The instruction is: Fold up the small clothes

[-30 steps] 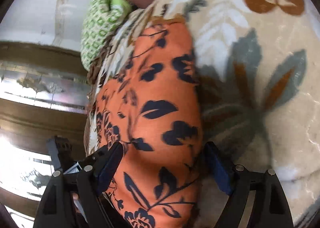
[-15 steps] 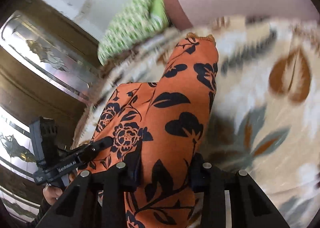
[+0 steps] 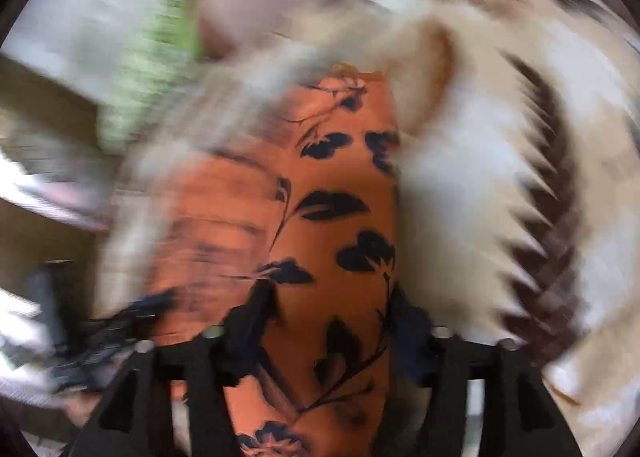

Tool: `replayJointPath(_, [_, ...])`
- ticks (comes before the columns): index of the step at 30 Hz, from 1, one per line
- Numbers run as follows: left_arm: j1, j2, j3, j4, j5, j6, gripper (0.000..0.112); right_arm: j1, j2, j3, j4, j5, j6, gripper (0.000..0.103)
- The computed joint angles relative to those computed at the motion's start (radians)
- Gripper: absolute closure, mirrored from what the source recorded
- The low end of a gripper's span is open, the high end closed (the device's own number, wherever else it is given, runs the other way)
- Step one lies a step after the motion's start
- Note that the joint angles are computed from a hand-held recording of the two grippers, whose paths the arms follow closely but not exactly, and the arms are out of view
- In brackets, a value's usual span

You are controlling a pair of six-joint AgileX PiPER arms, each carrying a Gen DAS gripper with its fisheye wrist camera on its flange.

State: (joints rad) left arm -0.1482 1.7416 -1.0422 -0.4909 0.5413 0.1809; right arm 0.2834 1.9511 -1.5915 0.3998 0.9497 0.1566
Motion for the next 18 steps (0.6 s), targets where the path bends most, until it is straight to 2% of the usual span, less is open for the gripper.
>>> replayJointPath(1, [0.002,-0.04,0.026,0.042,-0.026,-0.031,0.047,0.0,-0.048,0.052,-0.002,-0.044,0.002,0.029])
replayJointPath(4, [0.004,-0.13,0.044,0.173,-0.041,-0.13,0.047,0.044,-0.135,0.074,-0.13,-0.095,0.097,0.029])
replayJointPath(5, [0.006,-0.155,0.051,0.215,-0.048,-0.16,0.047,0.05,-0.169,0.081,-0.124,-0.108,0.086,0.029])
replayJointPath(9, [-0.01,-0.229,0.108,0.304,-0.059,-0.226,0.047,0.089,-0.233,0.119,0.092,-0.156,-0.055,0.028])
replayJointPath(11, [-0.032,-0.214,0.119,0.353,-0.056,-0.275,0.047,0.116,-0.225,0.17,0.166,-0.168,-0.081,0.024])
replayJointPath(13, [-0.067,-0.156,0.119,0.441,-0.043,-0.377,0.046,0.133,-0.184,0.214,0.13,-0.165,-0.027,0.023])
replayJointPath(15, [-0.077,-0.148,0.139,0.486,-0.057,-0.427,0.044,0.156,-0.192,0.238,0.099,-0.216,-0.01,0.024])
replayJointPath(18, [-0.076,-0.176,0.128,0.508,-0.025,-0.456,0.044,0.203,-0.199,0.149,-0.023,-0.161,0.117,0.024])
